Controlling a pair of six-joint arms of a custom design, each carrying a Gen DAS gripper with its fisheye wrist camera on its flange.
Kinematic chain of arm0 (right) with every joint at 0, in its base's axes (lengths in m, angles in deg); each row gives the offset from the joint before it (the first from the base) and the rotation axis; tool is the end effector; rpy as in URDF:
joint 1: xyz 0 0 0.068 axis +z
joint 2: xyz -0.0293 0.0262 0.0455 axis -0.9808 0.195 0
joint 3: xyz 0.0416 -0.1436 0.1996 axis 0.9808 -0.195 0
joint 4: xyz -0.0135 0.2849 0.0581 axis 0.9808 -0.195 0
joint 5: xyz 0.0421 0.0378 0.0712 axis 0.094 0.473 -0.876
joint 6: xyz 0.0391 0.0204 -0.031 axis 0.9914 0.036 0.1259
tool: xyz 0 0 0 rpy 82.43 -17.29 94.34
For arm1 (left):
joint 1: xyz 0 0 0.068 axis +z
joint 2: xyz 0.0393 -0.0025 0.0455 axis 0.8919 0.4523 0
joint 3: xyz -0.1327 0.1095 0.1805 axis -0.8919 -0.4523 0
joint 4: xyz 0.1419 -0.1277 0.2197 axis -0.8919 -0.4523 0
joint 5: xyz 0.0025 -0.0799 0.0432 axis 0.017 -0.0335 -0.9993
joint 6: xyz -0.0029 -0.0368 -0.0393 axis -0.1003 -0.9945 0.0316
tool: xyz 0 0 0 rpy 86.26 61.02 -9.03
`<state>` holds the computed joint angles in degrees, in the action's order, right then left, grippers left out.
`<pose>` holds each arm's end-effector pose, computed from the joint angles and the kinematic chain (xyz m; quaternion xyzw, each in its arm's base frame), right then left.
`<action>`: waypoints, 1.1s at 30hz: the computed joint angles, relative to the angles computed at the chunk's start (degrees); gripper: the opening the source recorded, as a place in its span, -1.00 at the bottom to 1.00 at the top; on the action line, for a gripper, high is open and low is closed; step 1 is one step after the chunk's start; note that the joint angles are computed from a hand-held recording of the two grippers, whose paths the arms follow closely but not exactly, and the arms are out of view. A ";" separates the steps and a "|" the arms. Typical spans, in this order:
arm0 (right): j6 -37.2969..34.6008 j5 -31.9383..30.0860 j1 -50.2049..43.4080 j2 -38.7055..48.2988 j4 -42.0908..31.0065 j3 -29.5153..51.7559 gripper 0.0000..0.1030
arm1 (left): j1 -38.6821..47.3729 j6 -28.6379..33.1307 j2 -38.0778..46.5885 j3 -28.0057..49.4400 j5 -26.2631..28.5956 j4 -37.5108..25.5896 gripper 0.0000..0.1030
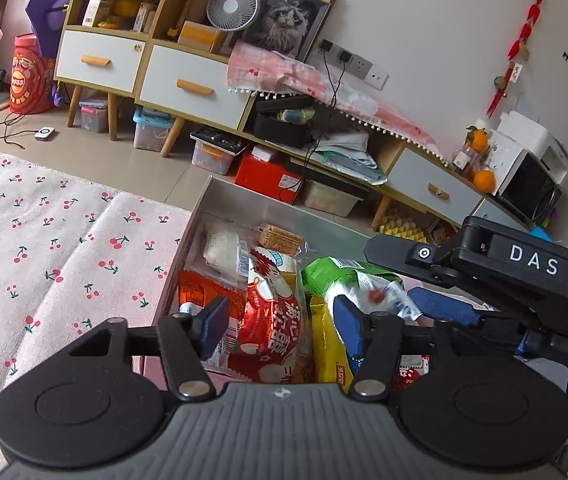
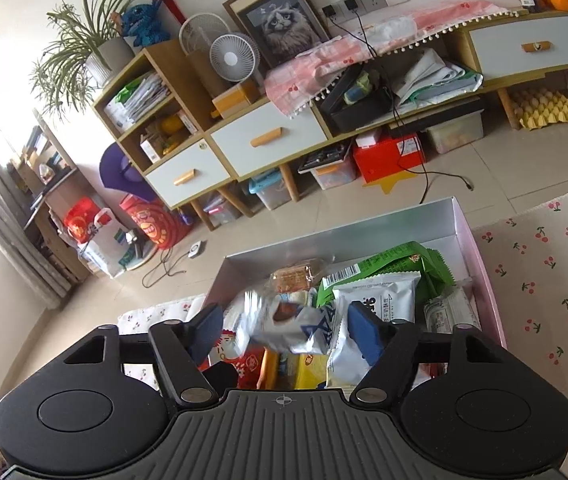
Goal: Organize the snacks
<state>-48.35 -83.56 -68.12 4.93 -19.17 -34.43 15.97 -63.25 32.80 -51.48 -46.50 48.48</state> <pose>0.2454 0.0514 0.1391 0.1157 0.8552 0.2396 0.4447 0.2185 -0.2229 0.1352 0.0321 0.8763 -0.2295 0.4223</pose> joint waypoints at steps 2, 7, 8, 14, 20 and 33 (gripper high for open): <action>-0.11 -0.03 -0.29 -0.82 -0.88 0.00 0.44 | -0.13 0.03 0.04 0.22 -0.36 -0.43 0.23; -1.38 2.05 0.67 -5.41 -6.65 -0.16 0.55 | -0.65 0.53 -1.48 0.30 -1.03 -3.00 0.47; -1.56 2.74 1.10 -7.19 -8.69 -0.21 0.57 | -0.80 0.88 -2.07 0.36 -1.30 -4.10 0.57; -0.87 7.59 3.24 -18.16 -22.22 0.04 0.75 | -2.08 -1.10 -7.37 0.20 -1.84 -12.27 0.91; 1.00 15.75 7.79 -28.28 -38.66 1.59 0.82 | -4.47 -1.45 -13.74 0.31 -4.85 -22.55 0.99; 17.91 36.19 29.49 -39.05 -67.29 5.74 0.86 | -13.39 -7.87 -19.86 3.42 -10.78 -43.66 0.99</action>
